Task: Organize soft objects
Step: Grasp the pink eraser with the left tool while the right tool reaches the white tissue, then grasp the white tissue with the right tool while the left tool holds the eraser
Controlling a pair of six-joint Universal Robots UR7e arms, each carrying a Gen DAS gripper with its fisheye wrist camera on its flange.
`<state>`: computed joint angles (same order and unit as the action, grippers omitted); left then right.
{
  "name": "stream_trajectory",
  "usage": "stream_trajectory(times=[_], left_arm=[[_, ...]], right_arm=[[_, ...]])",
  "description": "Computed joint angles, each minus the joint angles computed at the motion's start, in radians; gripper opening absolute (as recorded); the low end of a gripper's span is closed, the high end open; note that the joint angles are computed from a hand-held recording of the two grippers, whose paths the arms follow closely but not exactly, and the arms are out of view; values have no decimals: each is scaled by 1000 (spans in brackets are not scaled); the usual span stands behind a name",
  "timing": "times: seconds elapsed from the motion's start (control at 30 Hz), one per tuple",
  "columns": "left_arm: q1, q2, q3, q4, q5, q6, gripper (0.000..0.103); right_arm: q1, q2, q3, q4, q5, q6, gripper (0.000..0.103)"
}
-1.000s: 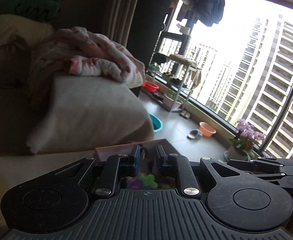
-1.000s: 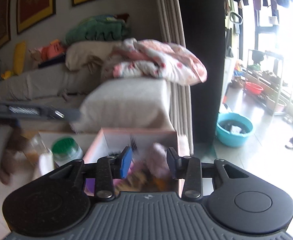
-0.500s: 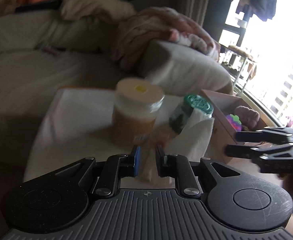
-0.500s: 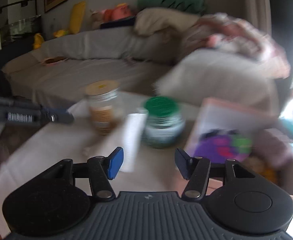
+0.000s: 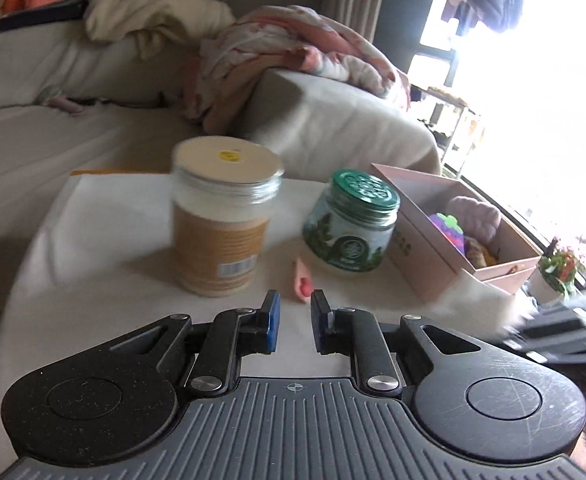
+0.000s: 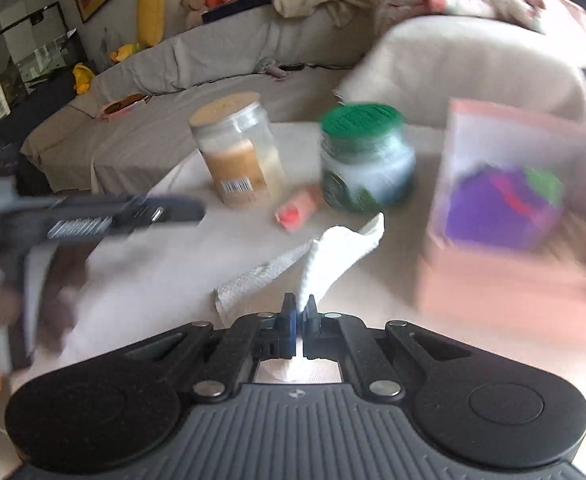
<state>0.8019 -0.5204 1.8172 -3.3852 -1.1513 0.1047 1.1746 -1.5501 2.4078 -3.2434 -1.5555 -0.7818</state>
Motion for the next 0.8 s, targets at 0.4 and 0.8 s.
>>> stream_trajectory(times=[0.4,0.8], left_arm=[[-69,239,-250,0,264,131,19],[-40,263,-323,134,263,36,22]], right_arm=[[-245,-148,173,-148,160,-145,24],[-303,-73,206,-309,249,-172,42]])
